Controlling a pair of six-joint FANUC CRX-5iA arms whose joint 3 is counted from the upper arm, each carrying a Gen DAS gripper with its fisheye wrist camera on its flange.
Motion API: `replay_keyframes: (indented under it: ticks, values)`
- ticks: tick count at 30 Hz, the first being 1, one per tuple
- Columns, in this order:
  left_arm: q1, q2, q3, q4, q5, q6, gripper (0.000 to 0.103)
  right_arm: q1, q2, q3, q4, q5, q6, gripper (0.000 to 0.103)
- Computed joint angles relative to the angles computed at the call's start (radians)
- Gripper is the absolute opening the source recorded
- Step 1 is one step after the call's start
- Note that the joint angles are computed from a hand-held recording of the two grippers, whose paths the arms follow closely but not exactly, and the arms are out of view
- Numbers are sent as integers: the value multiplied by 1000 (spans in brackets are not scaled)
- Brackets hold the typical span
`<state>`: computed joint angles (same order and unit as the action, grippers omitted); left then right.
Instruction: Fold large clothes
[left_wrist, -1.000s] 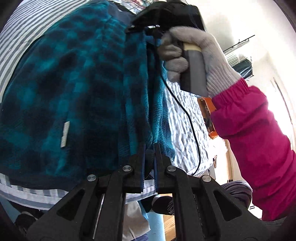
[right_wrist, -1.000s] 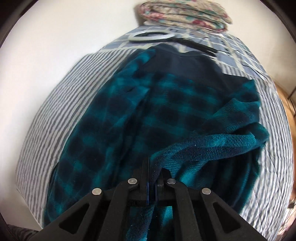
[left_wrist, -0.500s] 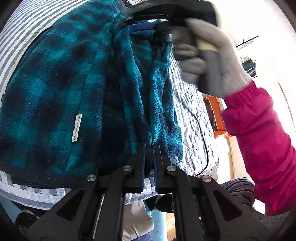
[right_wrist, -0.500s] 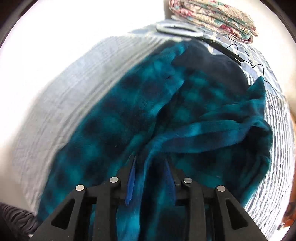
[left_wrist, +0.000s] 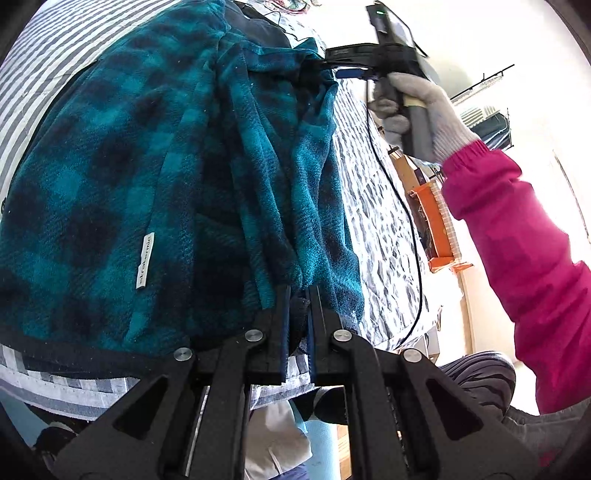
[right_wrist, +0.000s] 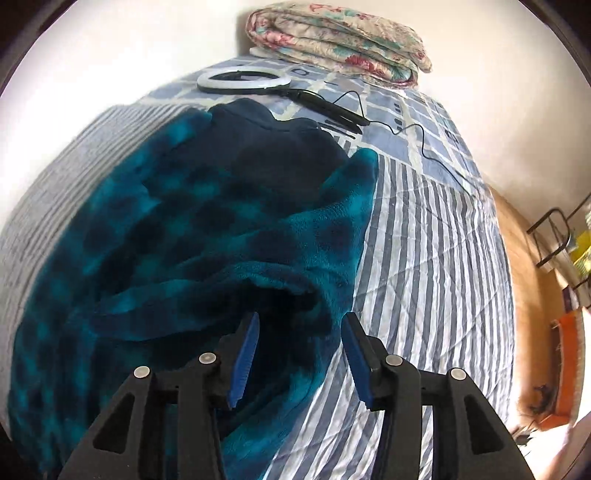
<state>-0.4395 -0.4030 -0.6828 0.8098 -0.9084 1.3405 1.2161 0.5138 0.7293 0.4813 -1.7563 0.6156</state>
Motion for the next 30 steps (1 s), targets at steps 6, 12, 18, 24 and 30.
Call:
replay_keyframes:
  ticks: [6,12,18,24,30]
  values:
    - [-10,-5,7,-6,3,-19,5,-14,16,19,9,-15,-4,9]
    - [-38,-26,28,-44,14,-39,5,-36,-181,-214,10,190,-259,7]
    - [-101,-5,80,-113,10,-41,5,-61,-485,-610,2,431,-686,7]
    - [-194,71,127,-122,21,-57,5,-87,-627,-819,-13,572,-880,6]
    - [-181,76,135,-127,21,-59,5,-94,-571,-724,-65,542,-718,7]
